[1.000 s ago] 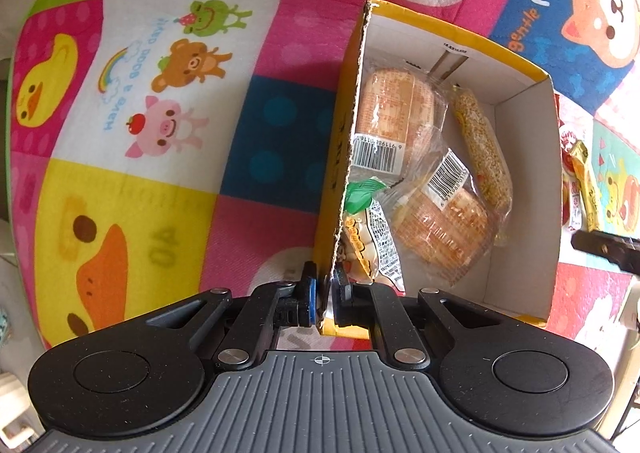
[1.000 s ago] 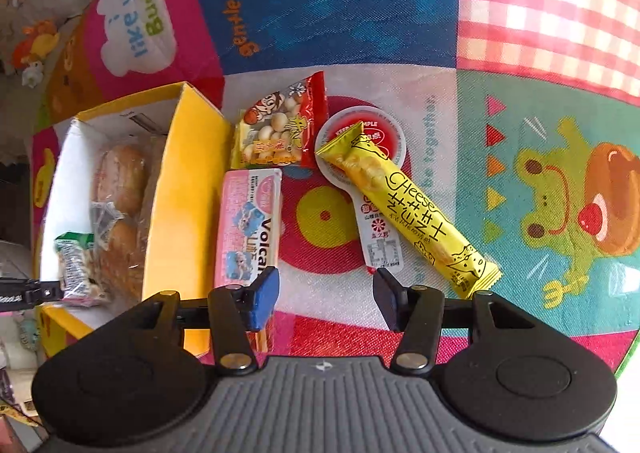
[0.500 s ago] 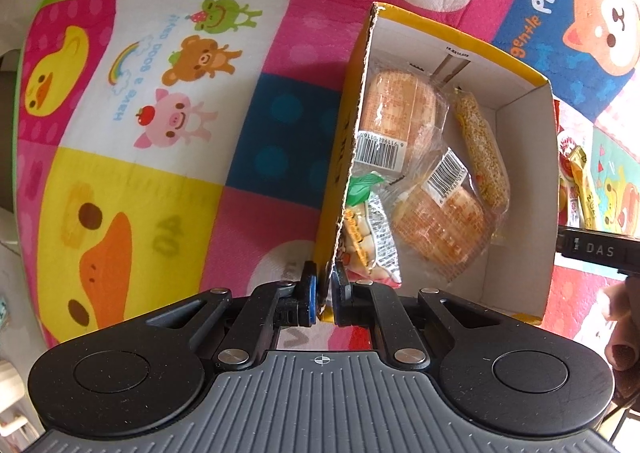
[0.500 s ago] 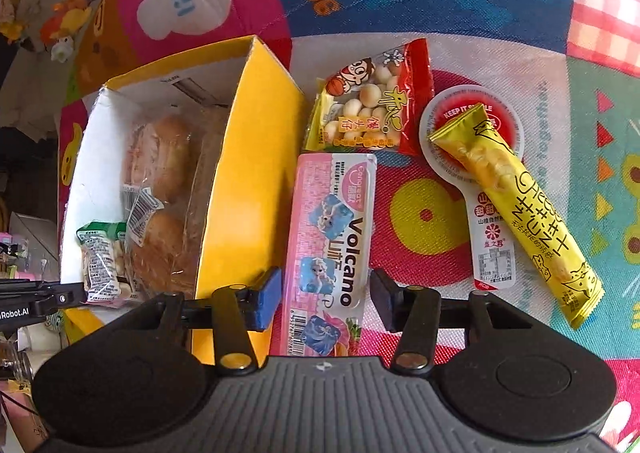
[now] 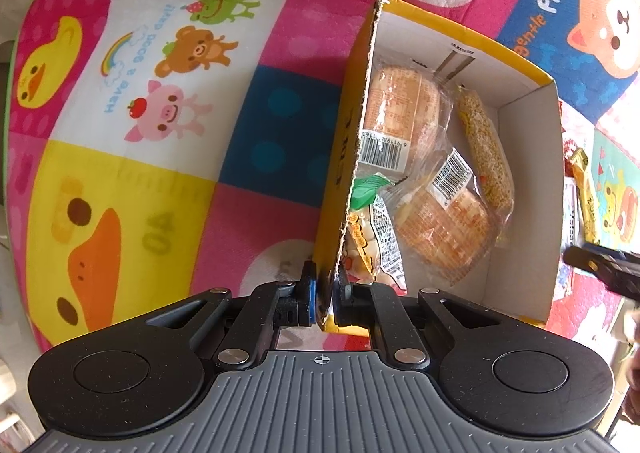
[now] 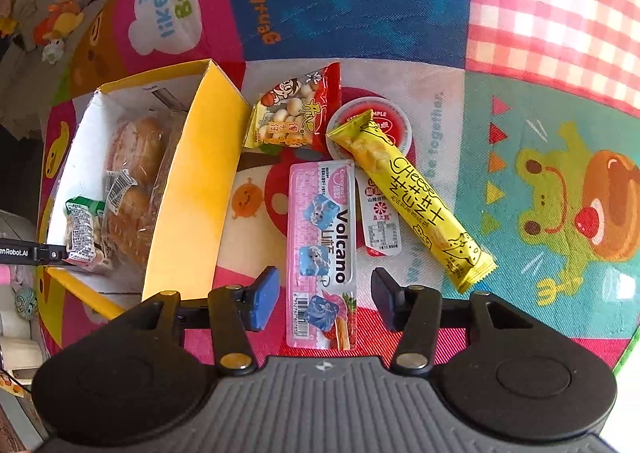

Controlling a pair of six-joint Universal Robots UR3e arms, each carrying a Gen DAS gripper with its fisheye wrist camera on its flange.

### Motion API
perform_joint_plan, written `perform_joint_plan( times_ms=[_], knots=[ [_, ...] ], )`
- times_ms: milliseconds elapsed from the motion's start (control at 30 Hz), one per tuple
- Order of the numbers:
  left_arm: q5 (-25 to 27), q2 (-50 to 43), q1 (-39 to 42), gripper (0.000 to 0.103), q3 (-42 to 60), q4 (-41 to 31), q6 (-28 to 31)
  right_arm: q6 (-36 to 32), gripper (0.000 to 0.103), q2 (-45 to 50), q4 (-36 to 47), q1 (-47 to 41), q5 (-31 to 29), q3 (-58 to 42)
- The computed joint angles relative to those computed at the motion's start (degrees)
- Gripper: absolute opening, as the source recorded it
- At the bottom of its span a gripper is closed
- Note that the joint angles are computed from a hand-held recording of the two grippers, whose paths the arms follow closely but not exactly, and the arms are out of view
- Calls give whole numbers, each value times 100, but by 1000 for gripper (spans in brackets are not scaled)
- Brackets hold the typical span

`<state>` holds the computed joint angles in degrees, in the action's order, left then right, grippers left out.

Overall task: Organize objects
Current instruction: 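Move the right gripper to the pink Volcano candy box and grasp it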

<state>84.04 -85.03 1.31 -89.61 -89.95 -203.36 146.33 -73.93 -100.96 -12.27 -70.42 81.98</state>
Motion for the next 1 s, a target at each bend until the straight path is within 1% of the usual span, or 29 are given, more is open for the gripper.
perform_joint_plan(
  times_ms=[67, 133, 200, 233, 267, 400, 467, 567, 667, 833, 900, 1000],
  knots=[
    [8, -9, -40, 9, 33, -43, 54, 301, 51, 228, -299, 262, -173, -11],
    [-6, 30, -42, 9, 15, -62, 102, 595, 50, 439, -633, 598, -596, -7],
    [-40, 70, -30, 9, -8, -70, 136, 645, 52, 378, -917, 828, -823, 113],
    [-55, 79, -22, 9, -17, -72, 166, 614, 45, 345, -956, 909, -903, 147],
    [-76, 84, -11, 9, -23, -78, 217, 560, 43, 312, -857, 925, -902, 140],
    [-101, 104, 3, 9, -40, -74, 356, 611, 43, -141, -519, 815, -961, 379],
    [-144, 149, 40, 9, -81, -59, 363, 755, 43, -513, -166, 643, -919, 469],
    [-268, 240, 163, 9, -210, -14, 486, 943, 43, -1215, 598, 329, -737, 440],
    [-369, 303, 240, 9, -369, 87, 704, 864, 43, -1863, 1471, 133, -598, 103],
    [-522, 418, 325, 10, -644, 290, 949, 722, 43, -2385, 2941, 36, -567, -1120],
    [-565, 432, 335, 10, -656, 289, 1032, 885, 43, -2325, 3447, 122, -577, -1717],
    [-627, 471, 387, 11, -684, 266, 1191, 1166, 43, -2245, 4375, 132, -394, -2532]
  ],
)
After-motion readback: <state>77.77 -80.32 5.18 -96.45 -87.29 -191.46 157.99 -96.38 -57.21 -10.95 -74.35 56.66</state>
